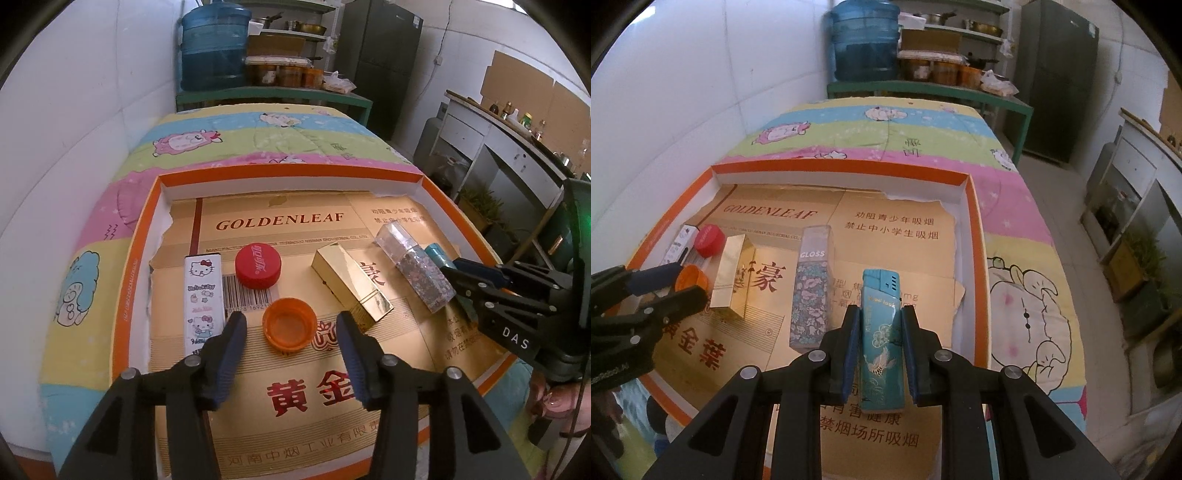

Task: Organize rigid objects
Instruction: 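Open both grippers to drop the orange cap and teal lighter into the tray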

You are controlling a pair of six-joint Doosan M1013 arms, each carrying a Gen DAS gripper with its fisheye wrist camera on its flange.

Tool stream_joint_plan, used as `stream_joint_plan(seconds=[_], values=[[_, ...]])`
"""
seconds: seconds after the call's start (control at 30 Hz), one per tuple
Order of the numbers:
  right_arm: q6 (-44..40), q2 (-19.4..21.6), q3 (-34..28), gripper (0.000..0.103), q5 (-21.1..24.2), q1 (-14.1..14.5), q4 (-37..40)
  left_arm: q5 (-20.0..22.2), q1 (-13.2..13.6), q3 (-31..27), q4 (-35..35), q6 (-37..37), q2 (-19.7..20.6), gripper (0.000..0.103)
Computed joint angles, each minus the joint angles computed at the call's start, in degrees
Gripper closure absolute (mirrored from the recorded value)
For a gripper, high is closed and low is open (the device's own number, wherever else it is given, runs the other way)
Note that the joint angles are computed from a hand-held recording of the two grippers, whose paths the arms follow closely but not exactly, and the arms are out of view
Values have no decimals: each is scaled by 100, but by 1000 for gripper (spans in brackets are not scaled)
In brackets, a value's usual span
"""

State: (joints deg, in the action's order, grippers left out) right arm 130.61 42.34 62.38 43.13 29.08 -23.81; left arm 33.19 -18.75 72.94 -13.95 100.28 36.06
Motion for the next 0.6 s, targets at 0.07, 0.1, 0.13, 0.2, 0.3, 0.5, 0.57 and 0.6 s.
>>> stream_joint_plan(seconds=[0.07, 0.1, 0.13, 0.2, 0.3, 0.5, 0.57, 0.6], values=[[37, 0, -4, 80, 12, 6, -25, -12, 7, 12, -39, -7, -11, 53], [64, -11, 8, 80, 2, 12, -44, -28, 11, 26, -55, -7, -23, 53], [86, -28, 27, 80, -14, 16, -61, -46, 11, 39, -58, -13, -38, 53], [158, -73, 75, 79, -47, 30, -139, -71, 16, 49, -95, 20, -52, 53], [270, -134, 129, 75, -40, 55, -274, -122, 18, 98, -150, 83, -105, 53], [434, -255, 263, 73, -44, 103, -334, -255, 55, 249, -337, 199, -251, 53], [493, -304, 316, 73, -58, 118, -334, -308, 75, 322, -512, 331, -315, 53], [523, -321, 334, 73, -65, 124, -339, -346, 78, 359, -566, 372, -347, 53]])
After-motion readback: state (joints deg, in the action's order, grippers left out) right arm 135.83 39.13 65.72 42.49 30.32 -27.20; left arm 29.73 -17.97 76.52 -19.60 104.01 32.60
